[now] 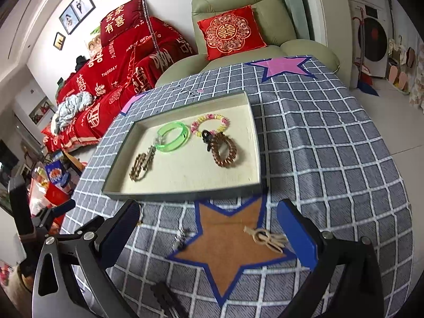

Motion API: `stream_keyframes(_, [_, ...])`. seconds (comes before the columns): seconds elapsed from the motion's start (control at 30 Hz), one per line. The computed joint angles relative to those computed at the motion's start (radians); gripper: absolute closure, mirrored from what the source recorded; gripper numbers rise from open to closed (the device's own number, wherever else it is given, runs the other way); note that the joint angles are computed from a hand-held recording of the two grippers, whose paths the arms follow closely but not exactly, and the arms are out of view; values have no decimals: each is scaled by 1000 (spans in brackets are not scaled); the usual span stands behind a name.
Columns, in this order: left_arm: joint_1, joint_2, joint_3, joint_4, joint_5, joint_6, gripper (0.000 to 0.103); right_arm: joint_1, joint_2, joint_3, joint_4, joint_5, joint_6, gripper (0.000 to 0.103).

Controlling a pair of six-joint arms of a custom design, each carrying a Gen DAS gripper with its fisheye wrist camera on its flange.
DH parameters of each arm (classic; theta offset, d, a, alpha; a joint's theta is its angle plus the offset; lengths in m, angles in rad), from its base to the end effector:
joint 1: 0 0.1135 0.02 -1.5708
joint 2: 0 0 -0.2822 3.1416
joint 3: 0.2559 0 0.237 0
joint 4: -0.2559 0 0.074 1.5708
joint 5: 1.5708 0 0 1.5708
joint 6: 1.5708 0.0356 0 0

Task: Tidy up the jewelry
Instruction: 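Withdraw both tools from the tray toward the yellow cord and cream clip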

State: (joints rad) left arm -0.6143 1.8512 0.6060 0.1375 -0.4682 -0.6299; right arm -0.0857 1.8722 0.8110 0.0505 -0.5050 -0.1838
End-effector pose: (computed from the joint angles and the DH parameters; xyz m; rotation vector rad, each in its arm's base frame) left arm 0.2344 -0.1457 0.0920 -0.1599 2.4959 0.1408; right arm 0.3241 -0.0106 0.1230 -0.3046 2.4613 0.5368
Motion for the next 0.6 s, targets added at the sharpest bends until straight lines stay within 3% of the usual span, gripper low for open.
stream_keyframes(0.1, [-15,12,-15,10,4,-29,0,-20,-23,-76,72,-9,-16,0])
stream_keyframes(0.27, [-36,37,-27,13,9,-86,0,-32,10,-65,-47,39,-109,0])
stream_keyframes(0.6, [-38,90,-19,33,56,-138,0,-121,65,-125,-4,91,-213,0])
